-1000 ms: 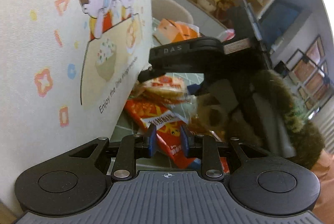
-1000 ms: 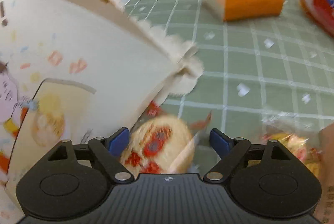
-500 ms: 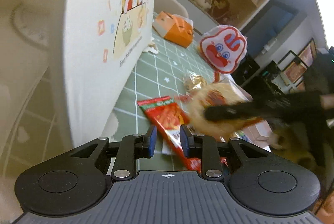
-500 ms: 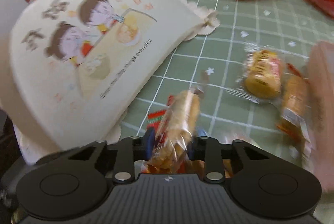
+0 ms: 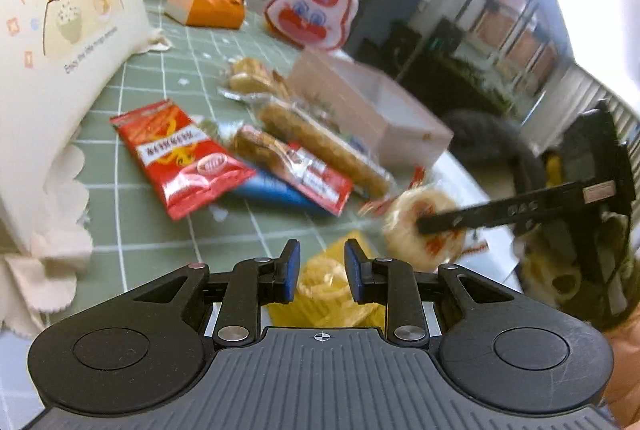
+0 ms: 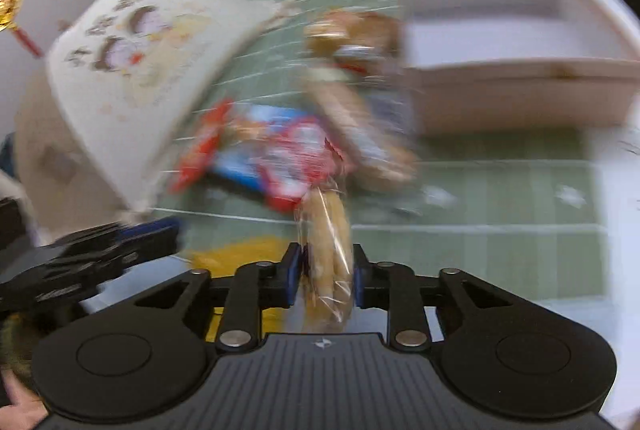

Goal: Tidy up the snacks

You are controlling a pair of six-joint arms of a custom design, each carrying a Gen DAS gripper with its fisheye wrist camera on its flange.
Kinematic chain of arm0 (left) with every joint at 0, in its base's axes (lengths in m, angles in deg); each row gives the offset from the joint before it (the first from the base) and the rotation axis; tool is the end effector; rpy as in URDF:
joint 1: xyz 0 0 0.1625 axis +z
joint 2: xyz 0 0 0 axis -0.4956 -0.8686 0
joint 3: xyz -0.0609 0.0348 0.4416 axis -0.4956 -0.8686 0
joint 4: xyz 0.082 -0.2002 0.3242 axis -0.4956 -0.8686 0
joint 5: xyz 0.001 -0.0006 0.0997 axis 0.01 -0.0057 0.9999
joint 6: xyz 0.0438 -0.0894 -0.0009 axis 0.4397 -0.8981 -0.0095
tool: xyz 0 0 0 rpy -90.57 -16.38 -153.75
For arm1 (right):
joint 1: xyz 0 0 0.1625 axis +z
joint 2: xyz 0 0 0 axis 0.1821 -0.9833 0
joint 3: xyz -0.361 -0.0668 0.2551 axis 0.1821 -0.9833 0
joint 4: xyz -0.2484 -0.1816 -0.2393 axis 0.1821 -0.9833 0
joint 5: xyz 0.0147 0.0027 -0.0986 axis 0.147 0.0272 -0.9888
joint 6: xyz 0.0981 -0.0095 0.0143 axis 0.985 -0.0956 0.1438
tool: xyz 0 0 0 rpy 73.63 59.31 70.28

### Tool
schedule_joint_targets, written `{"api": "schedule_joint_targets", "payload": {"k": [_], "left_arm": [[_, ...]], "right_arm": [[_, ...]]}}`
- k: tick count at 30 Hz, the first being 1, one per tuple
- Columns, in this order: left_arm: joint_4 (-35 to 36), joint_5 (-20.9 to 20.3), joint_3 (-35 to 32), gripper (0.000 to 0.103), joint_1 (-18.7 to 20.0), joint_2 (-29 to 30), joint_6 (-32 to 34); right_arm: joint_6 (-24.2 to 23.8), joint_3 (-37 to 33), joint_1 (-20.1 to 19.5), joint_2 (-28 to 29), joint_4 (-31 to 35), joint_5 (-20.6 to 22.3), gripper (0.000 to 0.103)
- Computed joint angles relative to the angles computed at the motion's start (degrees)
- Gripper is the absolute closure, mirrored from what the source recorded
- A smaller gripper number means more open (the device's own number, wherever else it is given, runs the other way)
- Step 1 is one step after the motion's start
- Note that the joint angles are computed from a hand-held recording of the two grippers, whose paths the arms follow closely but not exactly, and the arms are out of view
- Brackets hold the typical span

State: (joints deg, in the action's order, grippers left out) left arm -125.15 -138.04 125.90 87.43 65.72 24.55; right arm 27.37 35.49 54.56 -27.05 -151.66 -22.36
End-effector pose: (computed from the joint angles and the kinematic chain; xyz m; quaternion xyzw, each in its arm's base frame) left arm -0.2308 -0.6401 -0.1208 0.3269 0.9193 -0.2182 0.0218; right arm -0.1385 -0.5870 0.2789 0.0622 -0.9218 0.3014 0.2356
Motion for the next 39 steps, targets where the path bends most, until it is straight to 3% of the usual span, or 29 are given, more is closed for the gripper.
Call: {"api": "schedule_joint_targets", "payload": {"k": [1,3,6,10,12,15,17,20,23,25,28,31,33,36,39], "left_arm": [[-0.2,1.2,0.2,0.075,-0.2,0.0,-0.6],[-1.2,2.9,-0.2,0.075,-0.4,0.5,-2.0],[-2.9,4.4,-1.1,0.075,-0.7,1.4,-3.4],[-4.4,6.2,-0.3,0.075,-1.4,2.0,-4.4],[-4.8,6.7,0.5,0.075,-1.7,2.0,-5.0],[-5.9,8.1,2.4,0.074,-2.6,1.8,-4.4],[-6.8,9.1,3.9,0.074,-3.3,1.5,-3.4],[-11.6,14.8,6.5,0.074,-6.3,2.1,0.7],[-15.2,16.8,8.2,0.074,-9.1,2.9,8.5],[-13.1,18.2,7.3,0.074,-10.6,3.6,11.1],[-8.0,22.9,3.9,0.072,-12.5,5.9,14.3],[-5.0,24.6,1.4,0.059,-13.1,7.6,16.0],[-1.6,23.7,0.5,0.036,-13.2,7.4,15.3],[3.6,20.4,-0.5,0.014,-12.6,6.6,13.7],[3.9,19.9,-0.8,0.016,-12.5,6.7,14.0]], "right_arm": [[-2.0,1.9,-0.2,0.2,-5.7,-1.0,0.05],[-5.7,5.1,-1.1,-0.3,-11.5,0.1,0.042],[-7.8,8.0,-2.5,-2.6,-7.9,4.9,0.042],[-13.4,12.1,-2.4,-2.3,-9.0,7.5,0.042],[-16.1,13.3,-1.7,-1.3,-9.3,7.5,0.047],[-19.6,13.2,0.1,1.8,-12.1,4.0,0.06],[-20.7,13.0,0.7,4.4,-18.4,2.4,0.06],[-18.8,11.5,0.6,7.0,-26.0,1.5,0.061],[-18.2,12.9,-1.3,5.4,-27.0,5.6,0.057],[-18.5,14.9,-2.9,3.6,-27.1,9.0,0.048],[-17.4,16.9,-5.0,1.8,-30.4,11.8,0.043],[-14.5,17.9,-7.1,0.0,-33.8,14.0,0.035],[-12.6,18.2,-8.5,-0.9,-35.8,14.3,0.034],[-10.3,17.6,-9.7,-0.5,-39.6,12.9,0.033],[-8.5,17.1,-12.0,0.0,-41.4,15.4,0.029]]}}
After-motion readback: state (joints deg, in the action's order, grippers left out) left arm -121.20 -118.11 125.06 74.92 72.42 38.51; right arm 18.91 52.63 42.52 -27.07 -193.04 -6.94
